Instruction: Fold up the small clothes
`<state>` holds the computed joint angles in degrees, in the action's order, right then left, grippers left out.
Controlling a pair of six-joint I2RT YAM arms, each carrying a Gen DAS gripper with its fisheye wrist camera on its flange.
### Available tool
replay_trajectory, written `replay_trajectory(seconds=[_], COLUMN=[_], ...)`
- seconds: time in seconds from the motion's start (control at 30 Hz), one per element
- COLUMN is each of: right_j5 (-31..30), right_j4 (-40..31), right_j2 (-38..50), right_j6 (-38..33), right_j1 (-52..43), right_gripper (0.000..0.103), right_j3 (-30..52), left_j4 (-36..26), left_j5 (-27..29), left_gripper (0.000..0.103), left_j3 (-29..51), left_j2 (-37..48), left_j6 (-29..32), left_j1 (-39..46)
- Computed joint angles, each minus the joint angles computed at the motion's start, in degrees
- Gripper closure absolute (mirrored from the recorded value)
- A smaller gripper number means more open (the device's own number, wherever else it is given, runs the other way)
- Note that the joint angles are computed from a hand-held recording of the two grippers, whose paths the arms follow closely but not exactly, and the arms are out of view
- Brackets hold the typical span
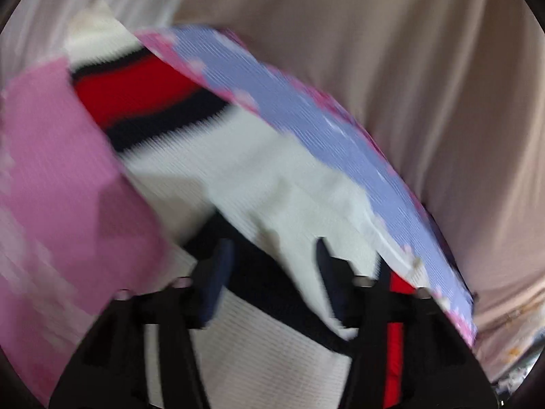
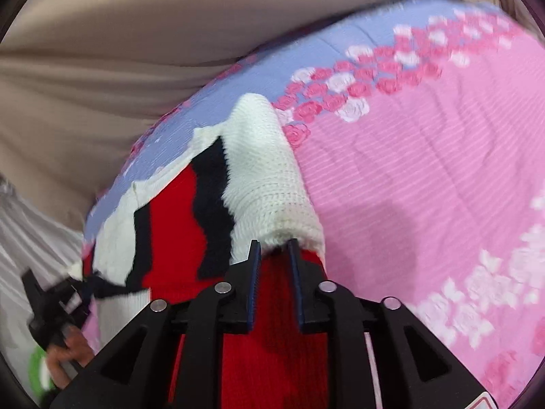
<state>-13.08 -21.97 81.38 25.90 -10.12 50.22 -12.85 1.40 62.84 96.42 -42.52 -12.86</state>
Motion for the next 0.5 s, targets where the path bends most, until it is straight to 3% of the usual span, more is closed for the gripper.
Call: replay_trajectory(seconds=[0.03,0.13,0.27,0.37,0.4,0.43,0.5], right_j5=[2.37,6.36,10.25,10.38,10.75,12.05,12.41], right_j4=[-3.02,-10.05,-15.59,-15.34,-14.83,-14.48,-14.48], right_j2=[-3.84,-14.18,-22.93,-23.42,-22.63,-20.50,-18.81], right_j6=[-1.97,-4.78,0.50,10.06,12.26,14.81,16.21], right_j1=[2.30,9.92,22.68,32.80,35.34,38.98,41.83], right_gripper=[0.074,0.065,0.059,0.059,0.059,0.059,0.059], right_j3=[-0.73,-3.53,-7.28,-9.16,-9.26,-8.50,-7.48], left_j4=[-3.58,-7.74,-13.86,-16.87,-16.21,-16.67,-21.58], left_j5=[-1.33,-3.24,-1.27,-0.25,-1.54,-1.31,-0.95], left_gripper=[0.032,0.031,0.034,0.056,0.068,0.090,0.097], left_j3=[2.06,8.10,20.53,28.33,29.16,30.21,35.78], left_j2=[0.24,4.86,16.84,24.82,25.72,26.32,28.88], left_j6=[3.04,7.65,8.11,9.09,9.17,9.44,9.35], left_j1=[4.35,14.66,24.64,26.98,26.91,27.02,26.61])
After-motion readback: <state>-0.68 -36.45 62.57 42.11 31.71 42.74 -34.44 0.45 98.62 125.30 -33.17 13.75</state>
